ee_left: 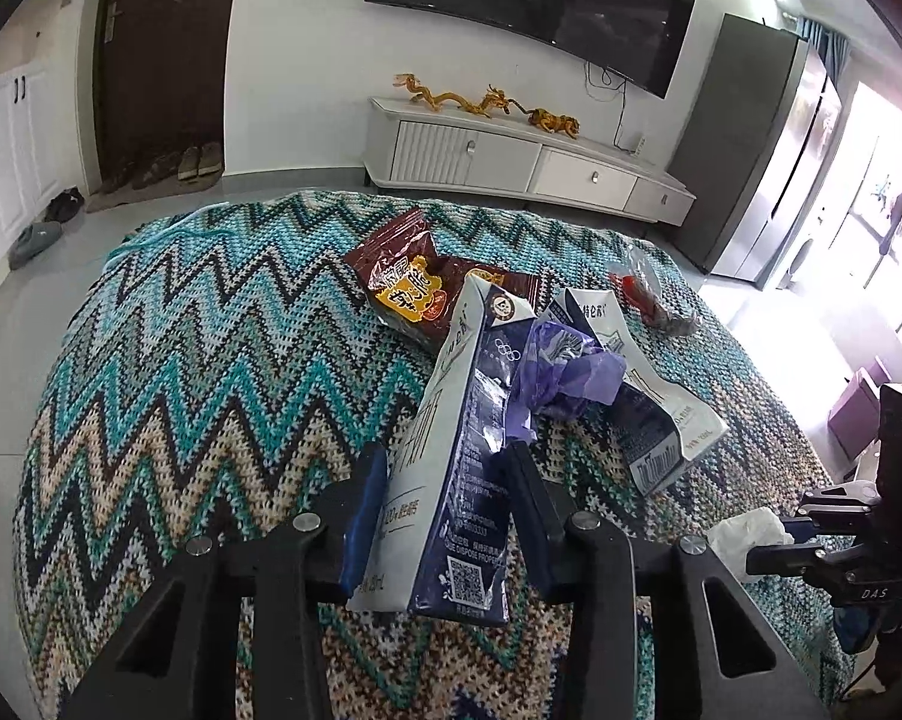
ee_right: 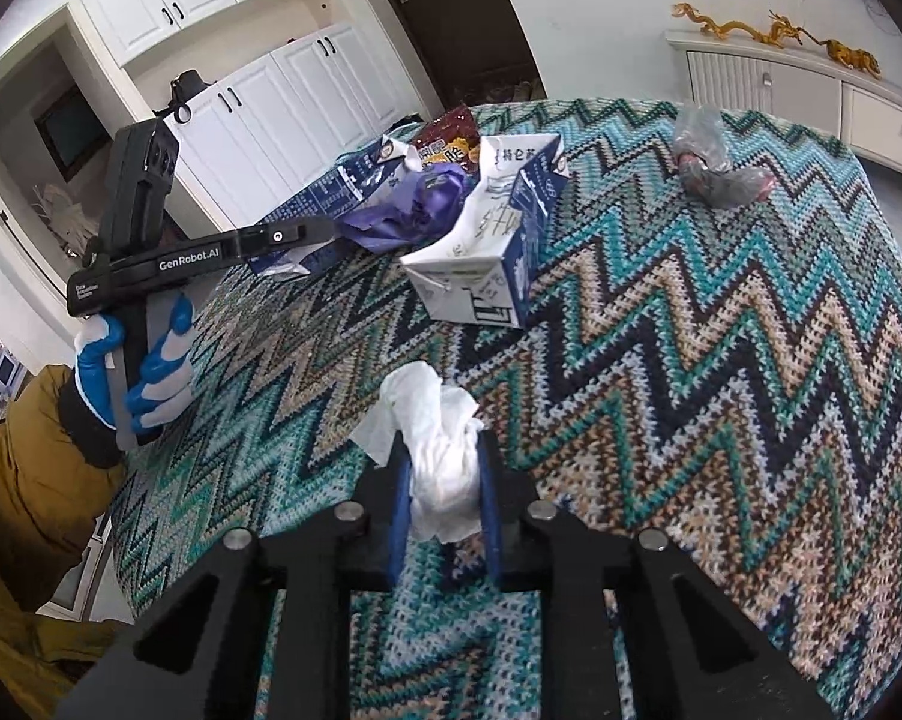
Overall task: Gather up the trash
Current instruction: 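Grasp white-blue milk carton with left tool while right tool grasps white tissue, then carry carton and tissue to the white bin and open both tools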
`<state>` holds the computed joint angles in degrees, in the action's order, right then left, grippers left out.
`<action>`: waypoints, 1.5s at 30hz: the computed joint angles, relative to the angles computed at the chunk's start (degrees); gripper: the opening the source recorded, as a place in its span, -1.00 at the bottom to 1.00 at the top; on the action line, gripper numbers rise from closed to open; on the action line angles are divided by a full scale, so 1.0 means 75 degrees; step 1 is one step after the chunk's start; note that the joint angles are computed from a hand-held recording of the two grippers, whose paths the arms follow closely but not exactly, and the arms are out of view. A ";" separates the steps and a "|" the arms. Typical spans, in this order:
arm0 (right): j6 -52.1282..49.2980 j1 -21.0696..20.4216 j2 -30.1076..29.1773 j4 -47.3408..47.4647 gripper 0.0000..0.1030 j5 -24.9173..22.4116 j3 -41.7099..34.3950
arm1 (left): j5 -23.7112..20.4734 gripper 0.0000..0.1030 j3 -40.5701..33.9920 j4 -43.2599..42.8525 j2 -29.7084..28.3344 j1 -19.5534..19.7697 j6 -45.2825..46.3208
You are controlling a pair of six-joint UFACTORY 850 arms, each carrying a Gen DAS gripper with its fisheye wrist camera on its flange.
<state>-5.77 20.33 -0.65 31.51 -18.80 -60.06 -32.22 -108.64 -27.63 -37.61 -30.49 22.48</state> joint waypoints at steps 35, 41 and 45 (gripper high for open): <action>0.8491 0.0784 0.3514 -0.7862 -0.65 0.0573 0.1864 | 0.0536 -0.27 0.2489 -0.2769 0.2800 -0.0518 0.1596; 1.0582 0.0421 0.4741 -0.9605 -0.65 -0.0058 0.2707 | -0.0283 -0.27 0.0982 -0.2663 0.1720 -0.1137 0.1170; 1.0928 -0.0119 0.5599 -0.9682 -0.65 -0.0425 0.3278 | -0.0920 -0.27 -0.0526 -0.2157 0.0624 -0.1674 0.0567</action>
<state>76.19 19.44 41.34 -41.10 -21.99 -35.48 -39.13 -112.59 -43.81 -32.93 -43.04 26.73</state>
